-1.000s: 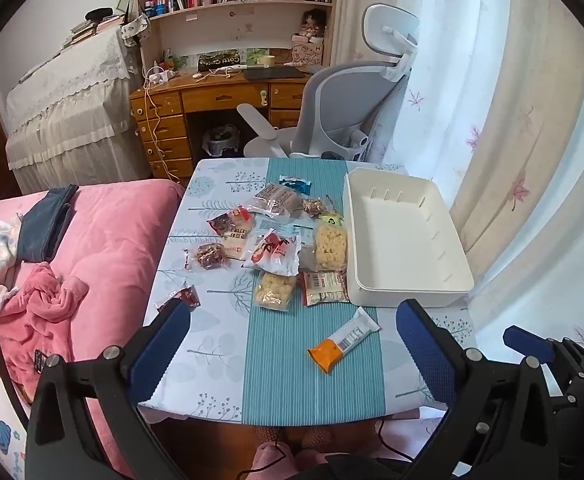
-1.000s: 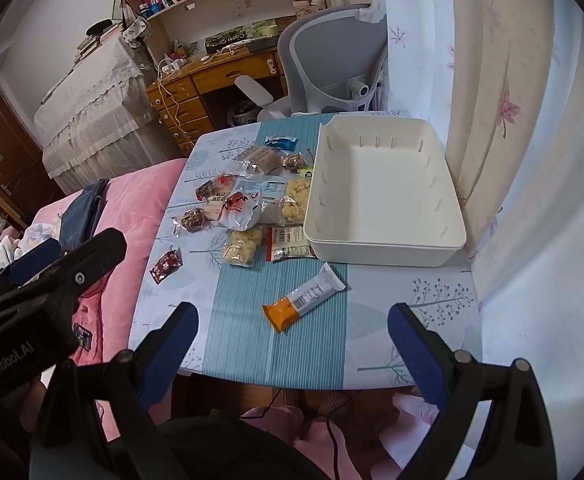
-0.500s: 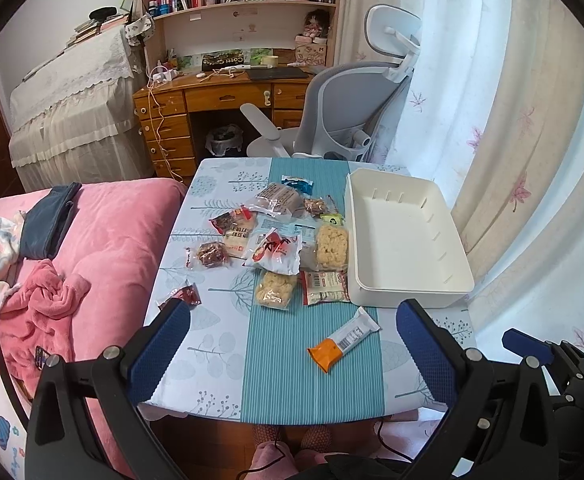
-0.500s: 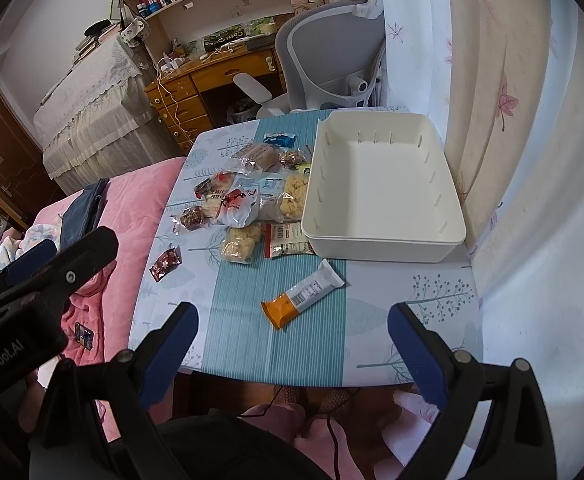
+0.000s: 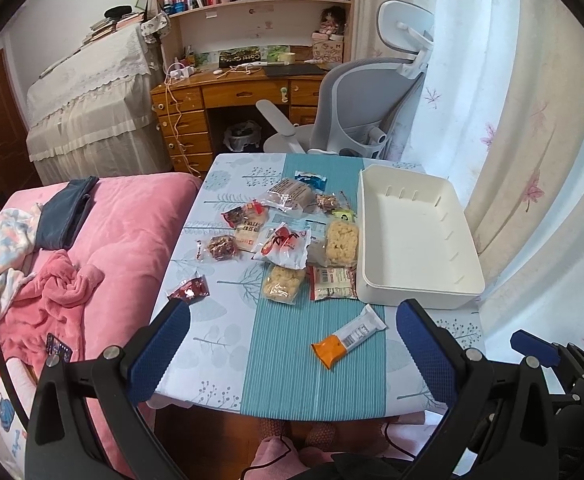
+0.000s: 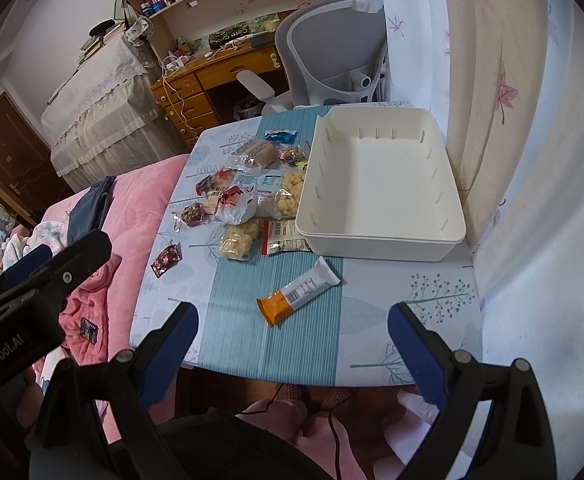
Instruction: Organize snacks
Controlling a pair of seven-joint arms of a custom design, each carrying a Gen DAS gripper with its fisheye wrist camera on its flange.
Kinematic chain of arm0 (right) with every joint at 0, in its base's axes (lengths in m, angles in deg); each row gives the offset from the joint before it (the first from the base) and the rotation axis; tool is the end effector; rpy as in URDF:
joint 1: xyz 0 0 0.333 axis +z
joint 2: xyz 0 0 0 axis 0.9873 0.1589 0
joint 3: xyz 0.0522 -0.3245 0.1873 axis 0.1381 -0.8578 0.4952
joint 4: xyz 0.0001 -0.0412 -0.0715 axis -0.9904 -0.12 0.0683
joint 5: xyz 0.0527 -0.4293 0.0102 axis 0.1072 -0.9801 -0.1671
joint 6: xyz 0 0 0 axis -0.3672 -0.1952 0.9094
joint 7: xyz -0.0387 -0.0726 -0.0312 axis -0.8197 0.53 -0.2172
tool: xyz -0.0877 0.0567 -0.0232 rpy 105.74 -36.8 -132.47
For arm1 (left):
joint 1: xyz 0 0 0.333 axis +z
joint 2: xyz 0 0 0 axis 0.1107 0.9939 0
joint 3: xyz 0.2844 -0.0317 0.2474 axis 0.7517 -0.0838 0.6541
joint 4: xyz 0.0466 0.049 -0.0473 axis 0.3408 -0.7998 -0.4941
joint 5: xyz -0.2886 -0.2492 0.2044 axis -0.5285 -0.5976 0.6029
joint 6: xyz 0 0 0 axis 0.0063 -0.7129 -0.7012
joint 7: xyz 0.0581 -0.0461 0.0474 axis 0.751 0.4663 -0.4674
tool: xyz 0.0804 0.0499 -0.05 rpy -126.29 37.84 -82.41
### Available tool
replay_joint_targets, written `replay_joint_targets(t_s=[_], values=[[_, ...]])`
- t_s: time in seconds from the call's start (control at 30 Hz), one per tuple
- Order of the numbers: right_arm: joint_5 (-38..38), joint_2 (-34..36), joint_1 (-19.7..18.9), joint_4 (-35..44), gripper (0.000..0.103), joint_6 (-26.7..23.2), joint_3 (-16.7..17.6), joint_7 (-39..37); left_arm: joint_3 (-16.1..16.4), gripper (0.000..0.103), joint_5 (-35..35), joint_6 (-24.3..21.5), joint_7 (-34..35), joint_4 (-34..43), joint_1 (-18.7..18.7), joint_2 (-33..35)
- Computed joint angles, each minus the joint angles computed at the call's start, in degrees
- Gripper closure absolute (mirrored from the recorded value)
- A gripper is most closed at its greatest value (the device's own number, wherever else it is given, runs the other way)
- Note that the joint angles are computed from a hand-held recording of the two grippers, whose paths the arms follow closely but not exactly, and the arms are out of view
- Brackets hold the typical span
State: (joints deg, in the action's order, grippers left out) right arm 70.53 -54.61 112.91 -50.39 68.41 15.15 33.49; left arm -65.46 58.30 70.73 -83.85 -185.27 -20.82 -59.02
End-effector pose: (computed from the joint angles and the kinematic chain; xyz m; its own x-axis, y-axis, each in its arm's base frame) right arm 0.4996 0.4580 0.6911 0.6285 -0.7601 -0.1648 -0.7308 -0.5047 -0.4595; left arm 0.3580 -0.3931 0.7239 0.6669 -0.7451 0.0102 -0.5734 -0.5219 -0.6315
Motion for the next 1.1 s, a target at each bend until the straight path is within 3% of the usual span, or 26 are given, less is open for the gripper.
replay_joint_targets(t_s=[0.27, 0.6, 0.87, 1.1], values=[[3.49, 1.57, -1.07, 1.45, 0.007, -0.92, -0.44, -3.05, -0.09, 0.001, 0.27, -2.25, -2.38, 1.78, -0.48, 1.73], [5.74, 3.82, -1.13, 3.42, 0.007, -2.41, -0.7, -1.15, 1.35, 0.001, -1.25, 2.42, -1.06, -2.18, 0.43, -1.43], [5.09, 6.93, 0.45, 5.74, 0.007, -3.84, -1.03, 9.45, 3.46, 0.001, -4.47, 8.4, 3.7, -10.61, 3.55, -8.81], [2.48, 10.09, 3.24, 7.58, 0.007, -5.76, -1.49, 23.81, 8.27, 0.001, -11.78, 13.94, 11.6, -21.5, 7.33, -18.46]])
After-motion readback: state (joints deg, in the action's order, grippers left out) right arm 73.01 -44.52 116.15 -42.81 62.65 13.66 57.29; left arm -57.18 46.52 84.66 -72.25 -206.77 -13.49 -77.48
